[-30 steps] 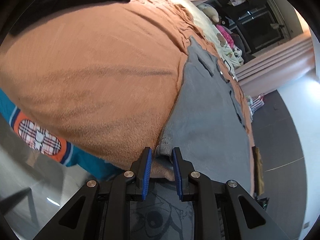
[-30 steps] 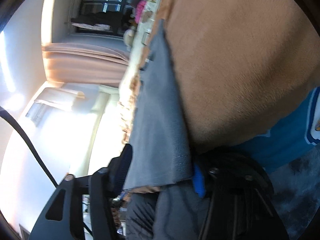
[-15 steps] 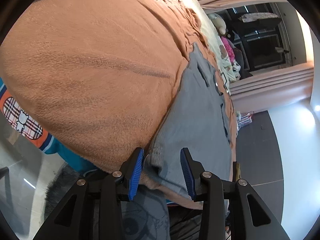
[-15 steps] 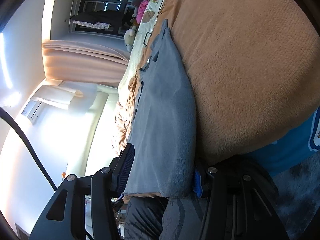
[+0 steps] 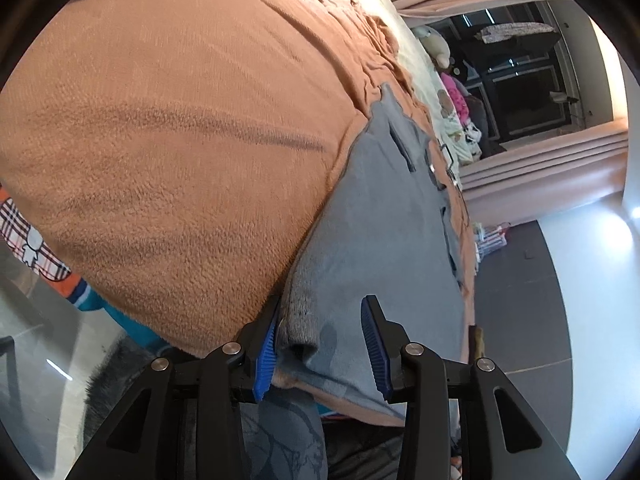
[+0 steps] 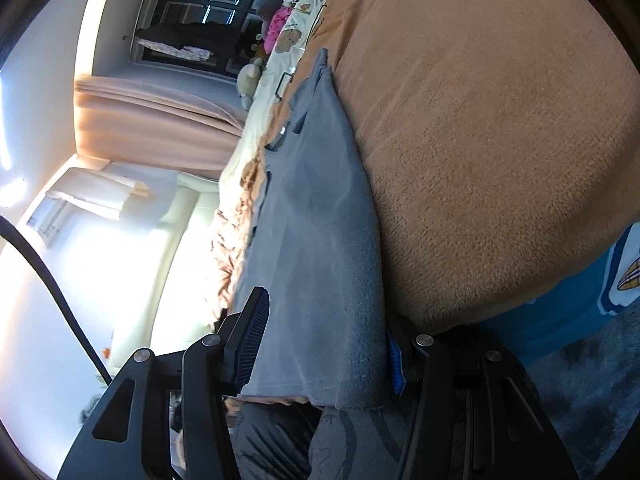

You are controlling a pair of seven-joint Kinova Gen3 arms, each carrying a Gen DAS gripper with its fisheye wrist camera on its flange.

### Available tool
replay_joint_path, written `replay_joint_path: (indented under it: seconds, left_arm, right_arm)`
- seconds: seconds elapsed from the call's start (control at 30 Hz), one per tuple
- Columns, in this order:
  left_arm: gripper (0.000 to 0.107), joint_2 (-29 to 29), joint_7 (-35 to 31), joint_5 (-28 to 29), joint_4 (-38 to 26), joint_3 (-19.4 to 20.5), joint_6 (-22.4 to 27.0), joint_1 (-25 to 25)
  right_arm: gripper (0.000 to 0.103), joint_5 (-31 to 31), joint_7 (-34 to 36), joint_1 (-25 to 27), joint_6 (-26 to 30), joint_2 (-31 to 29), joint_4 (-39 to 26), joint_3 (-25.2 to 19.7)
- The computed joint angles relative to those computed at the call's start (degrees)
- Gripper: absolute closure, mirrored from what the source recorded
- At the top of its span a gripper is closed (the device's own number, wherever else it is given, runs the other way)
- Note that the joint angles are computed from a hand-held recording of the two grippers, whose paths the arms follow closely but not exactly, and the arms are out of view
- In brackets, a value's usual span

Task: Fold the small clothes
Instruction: 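Lift the hem with both grippers and fold it up toward the collar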

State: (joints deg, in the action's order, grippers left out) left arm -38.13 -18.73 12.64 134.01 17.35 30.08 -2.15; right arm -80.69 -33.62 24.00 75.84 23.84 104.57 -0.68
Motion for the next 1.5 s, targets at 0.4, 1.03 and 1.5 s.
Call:
replay_joint_path:
  seconds: [0.4,1.03,1.5]
  left_arm:
    - [0.1,3.08,6.76,-3.57,-2.73,5.38,3.95,-6.37]
    - [0.103,-10.23,3.83,0.3,-0.28,-1.16,-1.0,-2.9]
    - [0.103,-18.76,3.83,3.08,-6.26,0.73,1.96,-5.39]
  right_arm:
    - [0.101,6.92,-13.83,-4.37,-8.46,-9.29,-0.21,2.0]
    - [0.102,3.12,-11.73,-1.76,2.54,-16.51,2.52,8.09]
    - [0.102,-2.63,-4.91,3.58,10.75,-15.21,3.77,9.69]
